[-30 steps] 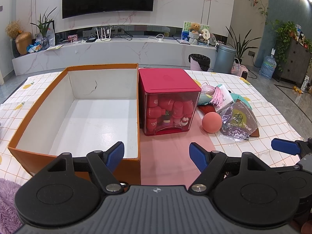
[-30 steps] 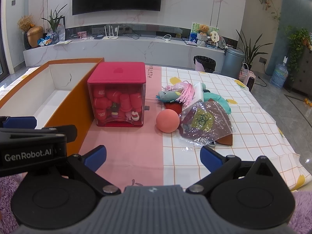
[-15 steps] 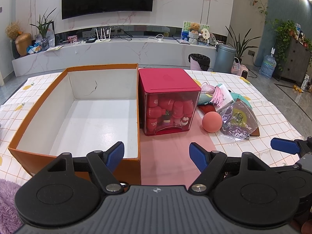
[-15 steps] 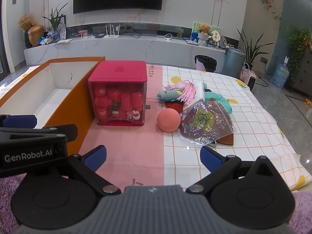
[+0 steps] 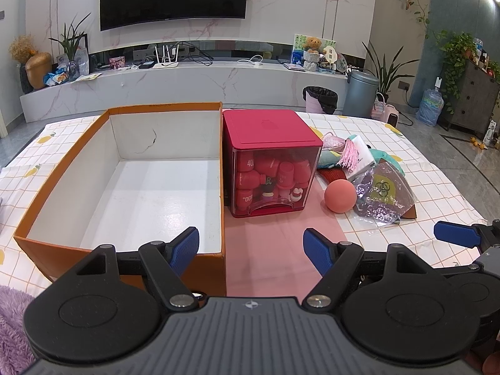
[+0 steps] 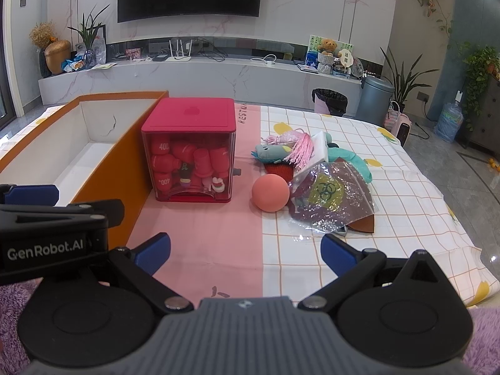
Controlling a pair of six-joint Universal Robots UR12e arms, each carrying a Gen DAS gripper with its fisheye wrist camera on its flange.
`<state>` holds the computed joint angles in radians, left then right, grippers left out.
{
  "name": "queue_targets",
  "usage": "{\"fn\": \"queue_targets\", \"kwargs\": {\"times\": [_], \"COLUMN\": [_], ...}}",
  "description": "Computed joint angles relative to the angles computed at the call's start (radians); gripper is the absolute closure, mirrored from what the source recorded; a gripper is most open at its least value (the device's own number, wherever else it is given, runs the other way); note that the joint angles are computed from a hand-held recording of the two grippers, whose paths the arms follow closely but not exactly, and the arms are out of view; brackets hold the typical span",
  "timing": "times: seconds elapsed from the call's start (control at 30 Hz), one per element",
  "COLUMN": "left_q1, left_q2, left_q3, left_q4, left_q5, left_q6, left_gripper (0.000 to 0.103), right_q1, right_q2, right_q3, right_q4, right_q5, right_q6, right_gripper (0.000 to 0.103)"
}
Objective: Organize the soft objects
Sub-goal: 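Reach the right gripper to the clear plastic bag and grasp it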
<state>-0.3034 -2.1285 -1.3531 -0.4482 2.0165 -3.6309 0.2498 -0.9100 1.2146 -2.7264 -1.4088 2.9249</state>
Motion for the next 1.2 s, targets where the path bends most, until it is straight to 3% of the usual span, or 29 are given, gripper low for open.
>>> {"fn": "queue_targets", "kwargs": {"times": [0.27, 0.4, 0.53, 0.7, 0.87, 1.03, 1.1, 1.2], "left_q1": [-0.002, 0.000, -0.003, -0.010, -0.015, -0.014, -0.011, -0.005], "left_q2": [0.000, -0.003, -0.017, -0.045, -0.097, -0.166, -0.196, -0.237], "left_q3": [0.013, 0.032, 0.074, 0.141, 0.237, 0.337, 0.372, 0.411], "left_q4": [-0.032, -0.058, -0.066, -0.023, -0.029, -0.080, -0.095, -0.110], "left_q5": [0.011, 0.002, 0.003, 0.001, -0.017, -0.043, -0.065, -0.094], "left_q6": [-0.034, -0.047, -0.021, 0.068, 0.159, 0.209, 0.233, 0.281], "left_gripper": [0.014, 0.014, 0.014, 0.014, 0.014, 0.014, 0.014, 0.014], "right_q1": [-0.003, -0.001, -0.005, -0.021, -0.041, -0.057, -0.071, -0.090], "right_q2": [0.004, 0.012, 0.027, 0.067, 0.153, 0.322, 0.387, 0.507], "right_q3": [-0.010, -0.029, -0.059, -0.149, -0.323, -0.658, -0.775, -1.006], "right_q4": [0.001, 0.018, 0.025, 0.081, 0.189, 0.474, 0.553, 0.747], "right_q5": [0.000, -0.035, -0.068, -0.090, -0.107, -0.134, -0.057, 0.053], "right_q6": [0.031, 0.054, 0.104, 0.175, 0.181, 0.131, 0.127, 0.165], "right_gripper": [0.003, 0.003, 0.003, 0.003, 0.003, 0.003, 0.011, 0.020]}}
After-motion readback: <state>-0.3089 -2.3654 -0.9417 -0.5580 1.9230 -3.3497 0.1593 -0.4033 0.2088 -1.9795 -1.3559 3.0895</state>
